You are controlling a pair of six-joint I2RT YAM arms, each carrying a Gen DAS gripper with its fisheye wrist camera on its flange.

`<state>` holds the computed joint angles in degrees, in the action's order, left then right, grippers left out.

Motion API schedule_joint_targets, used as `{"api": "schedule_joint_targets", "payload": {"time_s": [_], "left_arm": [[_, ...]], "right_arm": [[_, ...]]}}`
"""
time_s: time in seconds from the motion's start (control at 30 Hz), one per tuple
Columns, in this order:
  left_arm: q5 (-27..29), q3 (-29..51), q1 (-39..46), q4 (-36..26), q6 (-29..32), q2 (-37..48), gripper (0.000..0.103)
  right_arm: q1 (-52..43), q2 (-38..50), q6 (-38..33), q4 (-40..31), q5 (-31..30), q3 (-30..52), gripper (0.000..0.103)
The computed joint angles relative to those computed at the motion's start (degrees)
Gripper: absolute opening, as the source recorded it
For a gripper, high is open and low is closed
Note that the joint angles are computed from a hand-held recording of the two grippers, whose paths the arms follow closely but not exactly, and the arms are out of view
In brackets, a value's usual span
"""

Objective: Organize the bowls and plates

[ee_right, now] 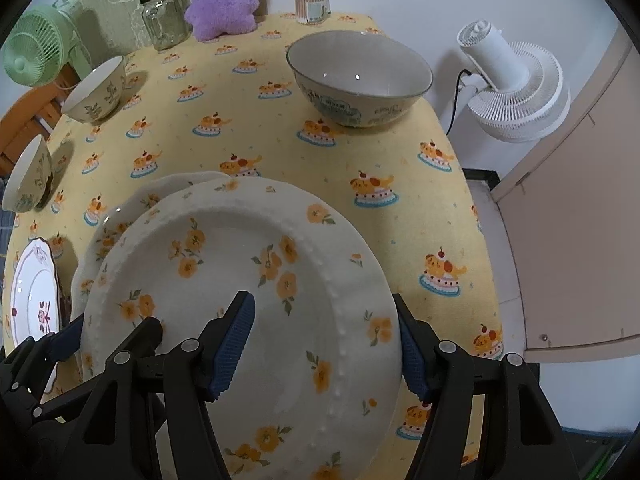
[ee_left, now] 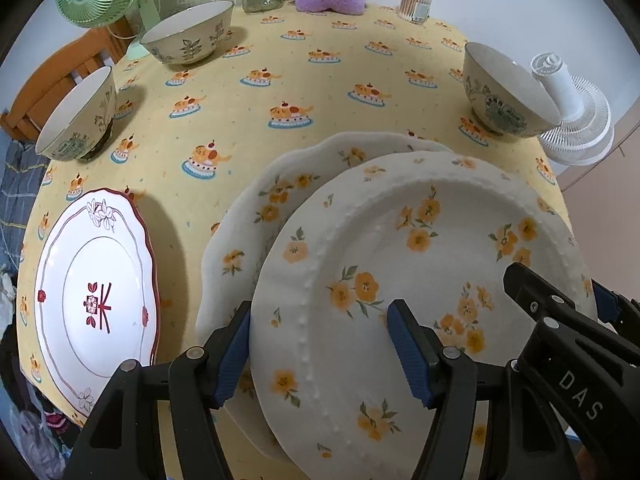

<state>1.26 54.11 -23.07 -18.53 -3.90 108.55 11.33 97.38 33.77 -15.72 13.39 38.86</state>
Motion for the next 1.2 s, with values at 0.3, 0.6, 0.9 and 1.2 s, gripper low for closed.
{"api": "schedule_joint_targets", "payload": {"time_s": [0.3, 0.6, 0.9, 1.2], "left_arm": [[-1.9, -0.2, -0.9, 0.9, -1.0, 0.4, 0.068], [-6.9, 0.0, -2.7, 1.0, -0.3, 0.5, 0.071], [-8.2, -1.0, -2.8, 0.6, 0.4, -1.1, 0.07], [-5.7, -2.6, -1.3, 0.4, 3.0, -4.1, 0.07]], "right_arm": [[-1.4, 0.9, -0.6, 2.2, -1.7, -1.0, 0.067], [-2.1, 0.4, -1.6, 3.8, -3.4, -2.3, 0.066], [-0.5, -4.0, -1.0, -0.6, 0.2, -3.4, 0.062], [-0.1, -2.4, -1.3, -2.8, -0.9, -1.8, 0.041]]}}
